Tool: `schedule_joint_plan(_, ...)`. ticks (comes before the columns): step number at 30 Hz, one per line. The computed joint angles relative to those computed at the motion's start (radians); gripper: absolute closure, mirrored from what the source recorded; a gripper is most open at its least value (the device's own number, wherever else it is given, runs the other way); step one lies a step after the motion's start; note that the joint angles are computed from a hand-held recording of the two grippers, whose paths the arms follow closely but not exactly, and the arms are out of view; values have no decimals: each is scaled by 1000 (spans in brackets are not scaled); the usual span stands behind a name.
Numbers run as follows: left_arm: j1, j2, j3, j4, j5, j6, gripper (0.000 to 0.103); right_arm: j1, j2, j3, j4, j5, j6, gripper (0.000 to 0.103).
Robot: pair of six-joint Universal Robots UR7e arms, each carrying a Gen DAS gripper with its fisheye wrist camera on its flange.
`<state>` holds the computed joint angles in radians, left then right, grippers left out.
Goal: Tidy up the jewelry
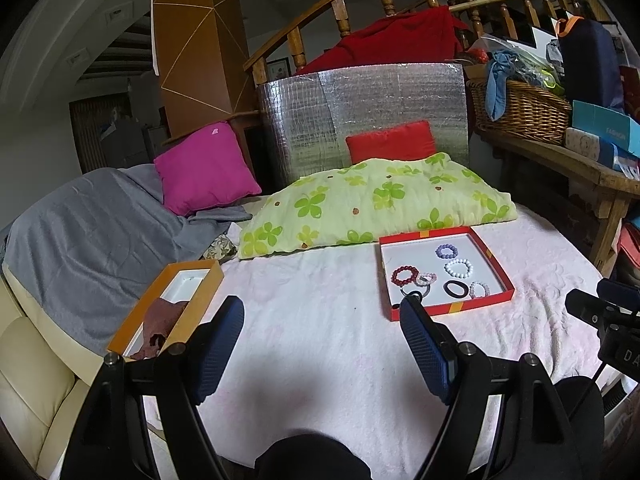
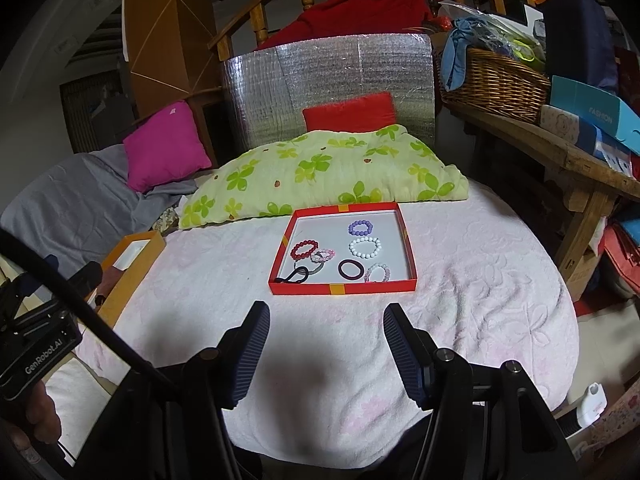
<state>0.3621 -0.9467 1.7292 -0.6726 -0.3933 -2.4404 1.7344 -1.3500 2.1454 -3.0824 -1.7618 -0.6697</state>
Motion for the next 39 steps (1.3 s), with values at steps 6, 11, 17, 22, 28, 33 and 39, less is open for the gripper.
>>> schedule_joint_plan(6,3,-7,9,-14,-2,9,22,2,2,-1,0,-3,1,40)
schedule_joint_plan(11,4,-13,18,-29,-5,18,22,3,7,1,-6,-7,1,40)
schedule_joint_plan(17,4,-16,19,-22,-8,8,22,4,9,2,-12,-6,-1,40)
schedule_joint_plan(22,3,-16,19,-16,-13,0,22,7,9,4,-18,-7,-4,40)
schedule_joint_plan(28,4,-21,25,-26,-16,6,22,13,12,4,-21,-14,-5,40)
schedule_joint_plan(33,10,-23,27,-32,-17,11,22,14,17,0,-22,-18,-10,39)
schedule_joint_plan(39,29,-22,22,-44,-9,30,22,16,57,-36,-22,-33,-10,39)
